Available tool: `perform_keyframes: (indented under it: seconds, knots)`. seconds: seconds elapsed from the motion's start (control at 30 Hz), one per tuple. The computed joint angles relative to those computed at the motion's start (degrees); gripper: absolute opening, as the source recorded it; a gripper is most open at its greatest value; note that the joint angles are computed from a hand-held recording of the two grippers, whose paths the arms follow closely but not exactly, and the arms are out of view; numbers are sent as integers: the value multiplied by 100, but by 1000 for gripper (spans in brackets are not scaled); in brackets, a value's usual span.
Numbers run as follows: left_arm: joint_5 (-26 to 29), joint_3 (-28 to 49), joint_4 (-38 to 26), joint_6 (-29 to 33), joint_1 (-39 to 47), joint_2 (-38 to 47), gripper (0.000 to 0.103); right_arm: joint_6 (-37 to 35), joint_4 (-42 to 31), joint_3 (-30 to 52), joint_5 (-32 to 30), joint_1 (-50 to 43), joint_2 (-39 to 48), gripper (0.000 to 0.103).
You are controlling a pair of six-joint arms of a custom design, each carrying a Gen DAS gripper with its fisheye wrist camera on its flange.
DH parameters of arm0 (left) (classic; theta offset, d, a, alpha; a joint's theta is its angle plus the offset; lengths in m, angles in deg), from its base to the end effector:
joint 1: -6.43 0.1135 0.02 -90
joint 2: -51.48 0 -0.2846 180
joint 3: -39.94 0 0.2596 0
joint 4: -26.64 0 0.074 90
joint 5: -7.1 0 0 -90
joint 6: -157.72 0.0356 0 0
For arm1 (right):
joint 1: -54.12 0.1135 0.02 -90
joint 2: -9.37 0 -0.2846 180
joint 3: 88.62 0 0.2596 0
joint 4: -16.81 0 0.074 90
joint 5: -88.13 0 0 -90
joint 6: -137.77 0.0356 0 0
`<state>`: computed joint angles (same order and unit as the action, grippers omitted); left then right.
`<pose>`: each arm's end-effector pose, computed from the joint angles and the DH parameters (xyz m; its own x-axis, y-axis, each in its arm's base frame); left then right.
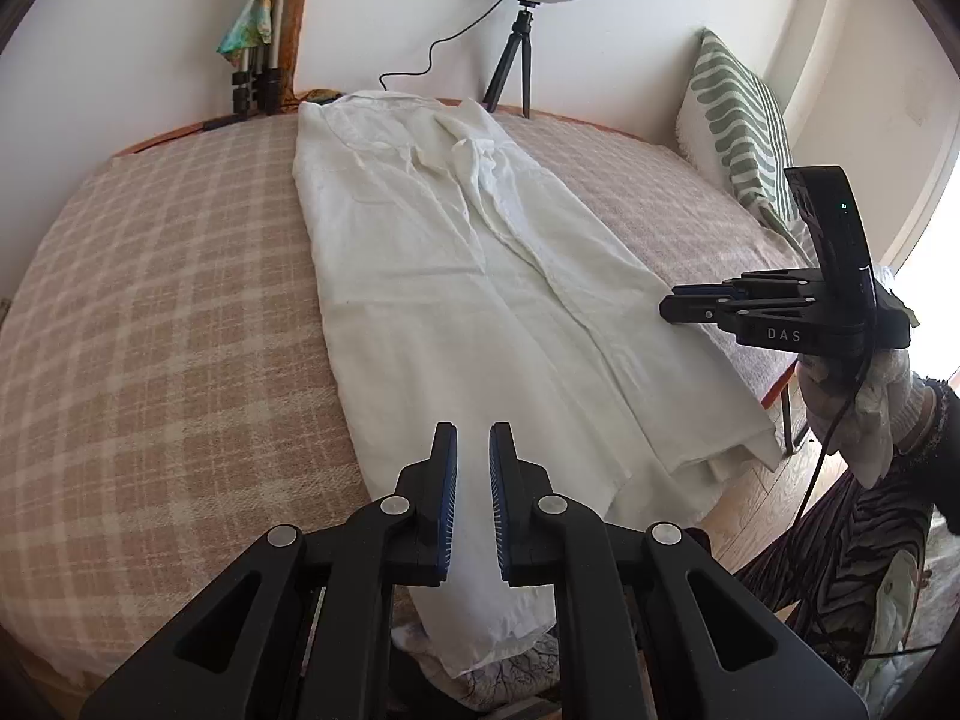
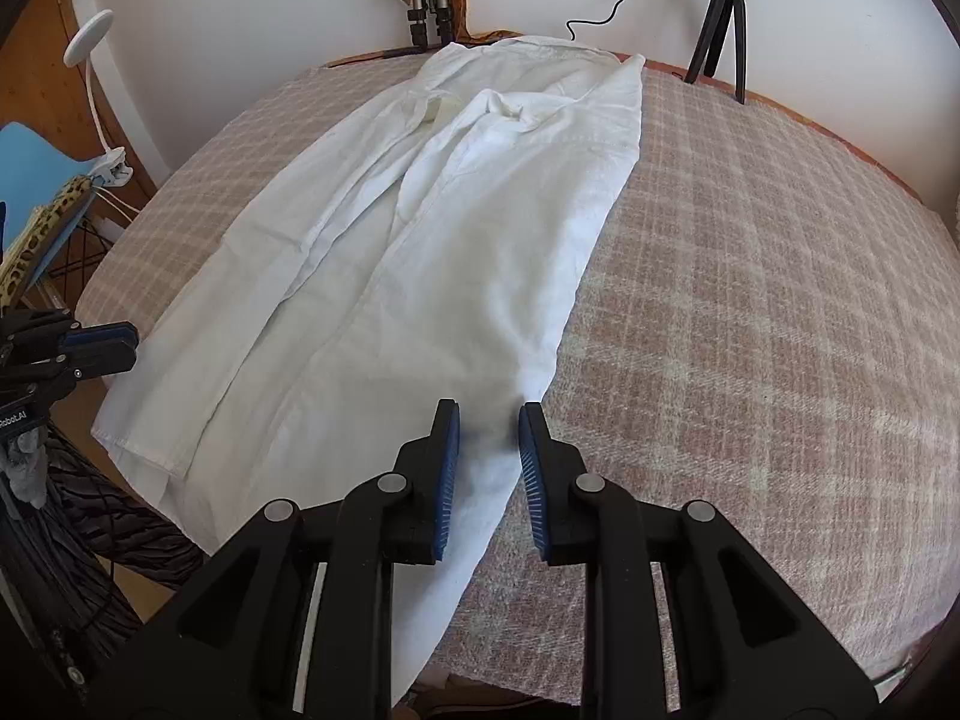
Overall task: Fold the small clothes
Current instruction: 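Open both tools and move them to the shirt hem, then grasp the shirt hem with both tools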
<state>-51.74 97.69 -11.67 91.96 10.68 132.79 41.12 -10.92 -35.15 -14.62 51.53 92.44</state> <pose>0.2649 0.0012 0.1989 -0.7281 0.2982 -0.6172 0.5251 0.8215 -0.2225 0.2701 -0.0044 0.1763 -0.8266 -0.0757 -0.5577 -0.1718 0.9775 0.1220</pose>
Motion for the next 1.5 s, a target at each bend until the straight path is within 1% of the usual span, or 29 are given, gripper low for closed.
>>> perform_keyframes:
  seconds: [0.1, 0.17, 0.27, 0.37, 0.43, 0.47, 0.5, 0.57, 0.7, 0.73, 0.77, 0.8, 0.87, 0.93, 0.97, 1.0, 1.03, 1.07, 1.1, 1.17, 1.27, 1.33, 1.37, 1.43, 1.47, 1.5]
  knots:
    - [-161, -177, -139, 462, -53, 46, 9, 89, -102, -424, -239, -117, -326, 23]
    - [-115, -372, -219, 799, 38, -182, 9, 43, -332, -678, -374, -238, -672, 23]
    - [-55, -300, -759, 1205, 237, -280, 10, -346, -1094, -797, -712, -462, -1092, 23]
    - [175, -46, -1410, 1392, 654, -214, 11, -739, -1793, -788, -659, -538, -1402, 23]
    - [408, 187, -1885, 1487, 961, -74, 19, -922, -2203, -668, -931, -820, -1431, 24]
    - [456, 321, -2084, 1465, 1066, 32, 36, -974, -2385, -562, -1141, -1020, -1317, 27]
    - [481, 449, -2246, 1405, 1160, 154, 51, -1025, -2595, -444, -1409, -1239, -1153, 39]
    - [690, 751, -2623, 1337, 1338, 542, 52, -1177, -2825, -241, -1980, -1653, -626, 52]
    - [940, 1095, -2953, 1044, 1445, 1156, 52, -1190, -2784, -12, -2561, -1964, 352, 52]
    - [1002, 1136, -3022, 1027, 1428, 1261, 52, -1086, -2718, -5, -2725, -1951, 515, 52]
    - [1000, 1133, -3045, 1001, 1380, 1312, 52, -1116, -2743, 6, -2868, -1987, 666, 52]
    - [966, 1115, -3059, 1009, 1335, 1333, 49, -1137, -2766, -52, -2960, -2011, 705, 52]
    - [931, 1101, -3130, 1039, 1251, 1406, 49, -1096, -2698, -34, -3045, -1943, 909, 52]
    - [1020, 1159, -3254, 1031, 1237, 1535, 45, -1066, -2676, -8, -3238, -1921, 1089, 52]
    - [1080, 1219, -3345, 1013, 1240, 1626, 37, -1033, -2712, 49, -3339, -1896, 1208, 48]
    - [1129, 1257, -3415, 1010, 1252, 1696, 31, -1042, -2774, 128, -3442, -1882, 1347, 42]
    - [1170, 1260, -3432, 997, 1248, 1715, 27, -1010, -2777, 151, -3544, -1832, 1429, 38]
    - [1192, 1249, -3432, 994, 1243, 1702, 19, -984, -2765, 141, -3657, -1767, 1473, 31]
    - [1212, 1243, -3472, 1015, 1258, 1671, 14, -945, -2746, 132, -3709, -1700, 1462, 23]
    - [1371, 1320, -3627, 1096, 1322, 1735, 9, -854, -2655, 52, -3813, -1637, 1314, 17]
    - [1633, 1447, -3912, 1235, 1473, 1830, 7, -659, -2547, -70, -4274, -1670, 1261, 13]
    - [1784, 1487, -3980, 1188, 1471, 1825, 7, -555, -2468, -146, -4572, -1732, 1242, 13]
    - [1845, 1543, -4000, 1157, 1458, 1860, 7, -382, -2213, -249, -4663, -1678, 1242, 13]
    - [1971, 1671, -4087, 1109, 1412, 1907, 6, -122, -1957, -355, -4736, -1615, 1087, 12]
    - [2025, 1736, -4132, 1092, 1403, 1916, 6, -124, -1947, -349, -4776, -1643, 1049, 12]
    - [2071, 1839, -4150, 1040, 1365, 1942, 6, -325, -2119, -268, -4828, -1769, 1079, 12]
